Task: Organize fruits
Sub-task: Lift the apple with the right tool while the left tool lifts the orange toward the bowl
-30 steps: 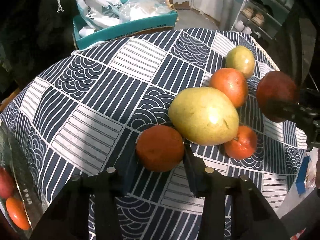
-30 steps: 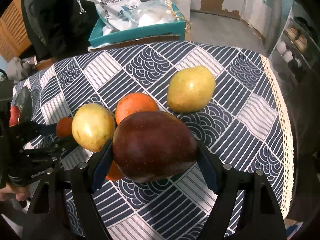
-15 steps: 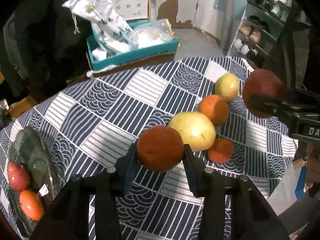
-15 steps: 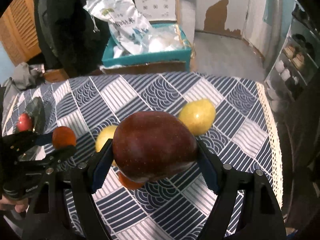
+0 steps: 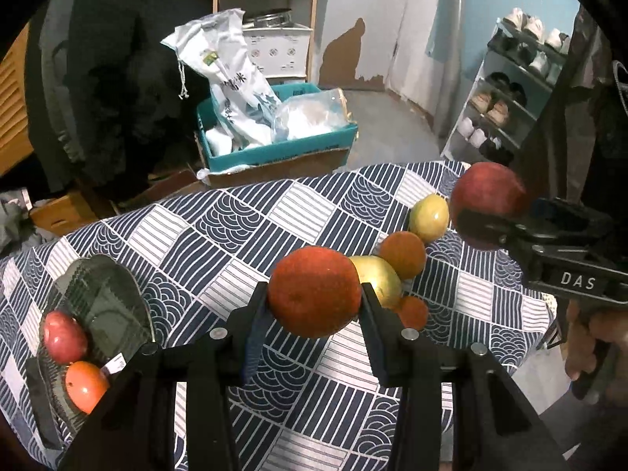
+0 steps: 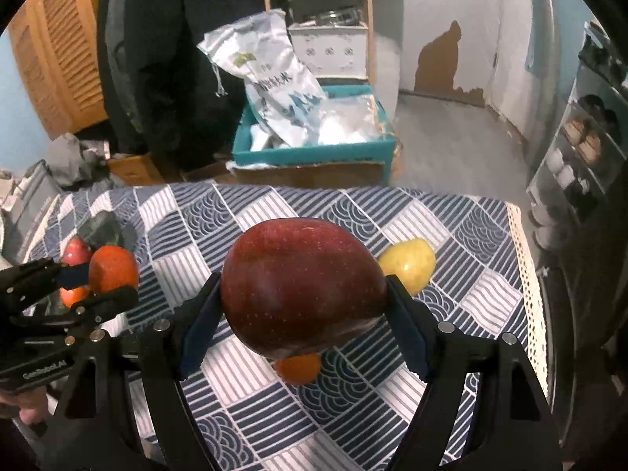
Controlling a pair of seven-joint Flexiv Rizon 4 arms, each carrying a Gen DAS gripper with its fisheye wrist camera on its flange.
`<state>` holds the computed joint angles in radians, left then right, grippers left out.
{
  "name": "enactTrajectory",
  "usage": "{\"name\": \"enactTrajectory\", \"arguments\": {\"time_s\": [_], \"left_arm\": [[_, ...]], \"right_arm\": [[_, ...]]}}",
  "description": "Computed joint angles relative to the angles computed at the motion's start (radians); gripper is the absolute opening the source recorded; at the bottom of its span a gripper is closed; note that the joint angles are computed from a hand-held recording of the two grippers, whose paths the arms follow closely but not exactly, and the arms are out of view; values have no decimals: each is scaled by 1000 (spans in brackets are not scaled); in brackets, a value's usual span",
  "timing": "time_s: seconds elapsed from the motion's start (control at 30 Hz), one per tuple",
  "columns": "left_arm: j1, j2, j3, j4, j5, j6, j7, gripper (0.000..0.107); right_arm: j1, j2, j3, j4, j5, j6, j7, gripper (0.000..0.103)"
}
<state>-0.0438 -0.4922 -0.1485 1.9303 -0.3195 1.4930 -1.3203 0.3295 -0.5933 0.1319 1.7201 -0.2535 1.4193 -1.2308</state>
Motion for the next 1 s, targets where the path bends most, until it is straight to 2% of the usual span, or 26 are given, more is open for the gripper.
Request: {"name": "enactTrajectory", "arguments": {"time_s": [0.13, 0.27, 0.4, 0.57, 0.73, 1.0], "left_arm": [[16, 24, -12, 27, -8, 21, 6, 45], [55, 52, -47, 60, -33, 37, 19, 45], [61, 78, -41, 79, -40, 52, 19, 45], [107, 113, -88, 113, -72, 74, 48, 45], [121, 139, -95, 139, -91, 86, 63, 45], [193, 177, -158, 190, -158, 122, 100, 45]], "right_arm": [[-22, 0, 46, -16, 20, 8, -28, 79], [-9, 5, 50, -25, 22, 14, -43, 79], [-8, 12, 70, -32, 34, 21, -63, 79], [-9, 21, 101, -44, 52, 25, -93, 79], [-6, 28, 126, -57, 67, 18, -123, 79], [8, 29, 159, -87, 93, 8, -176, 79]]}}
